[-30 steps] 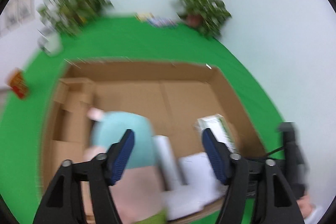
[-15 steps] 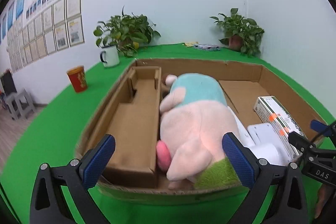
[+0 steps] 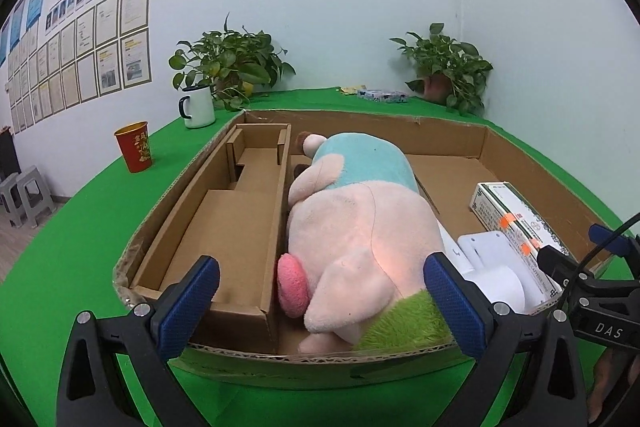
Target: Organize objects
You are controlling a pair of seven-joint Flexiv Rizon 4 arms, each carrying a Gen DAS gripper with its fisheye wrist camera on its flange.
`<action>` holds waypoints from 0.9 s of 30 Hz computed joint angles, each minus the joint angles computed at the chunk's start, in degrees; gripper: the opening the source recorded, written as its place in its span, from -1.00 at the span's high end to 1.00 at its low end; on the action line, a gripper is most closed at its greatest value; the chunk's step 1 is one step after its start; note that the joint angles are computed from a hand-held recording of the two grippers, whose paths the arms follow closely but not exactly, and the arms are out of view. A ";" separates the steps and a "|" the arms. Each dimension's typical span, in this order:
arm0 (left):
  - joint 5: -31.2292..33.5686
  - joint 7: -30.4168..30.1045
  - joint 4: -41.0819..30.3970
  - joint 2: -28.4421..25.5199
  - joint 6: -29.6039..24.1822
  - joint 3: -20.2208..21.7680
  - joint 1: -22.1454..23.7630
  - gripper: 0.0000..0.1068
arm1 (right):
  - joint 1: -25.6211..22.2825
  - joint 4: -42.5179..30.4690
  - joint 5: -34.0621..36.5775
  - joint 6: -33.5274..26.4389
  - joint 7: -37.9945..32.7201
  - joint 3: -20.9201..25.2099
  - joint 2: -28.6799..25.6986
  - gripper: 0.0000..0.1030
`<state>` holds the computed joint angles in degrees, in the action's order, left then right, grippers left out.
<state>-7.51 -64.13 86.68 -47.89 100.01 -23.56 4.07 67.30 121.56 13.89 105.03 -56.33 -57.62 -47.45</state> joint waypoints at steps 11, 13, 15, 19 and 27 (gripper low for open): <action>-0.58 0.57 -0.99 -0.33 -0.69 1.49 -1.56 -0.93 | 0.38 -0.02 -0.36 -0.44 0.06 -0.40 0.40 -0.98; -0.65 0.57 -0.99 -0.37 -0.68 1.54 -1.65 -0.93 | 0.42 -0.03 -0.37 -0.46 0.13 -0.44 0.34 -0.98; -0.73 0.57 -1.01 -0.36 -0.84 1.45 -1.63 -0.93 | 0.38 -0.08 -0.41 -0.48 0.17 -0.43 0.33 -0.98; -1.10 0.42 -1.31 -0.42 -0.97 2.33 -2.44 -0.93 | 0.33 -0.03 -0.44 -0.37 0.21 -0.36 0.34 -0.98; -1.27 0.47 -1.61 -0.81 -0.95 2.08 -2.53 -0.93 | 0.29 -0.11 -0.45 -0.42 0.22 -0.37 0.29 -0.98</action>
<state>-8.78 -63.66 85.07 -48.70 99.06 -21.48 1.54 67.59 121.45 13.44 104.61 -56.11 -57.99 -47.16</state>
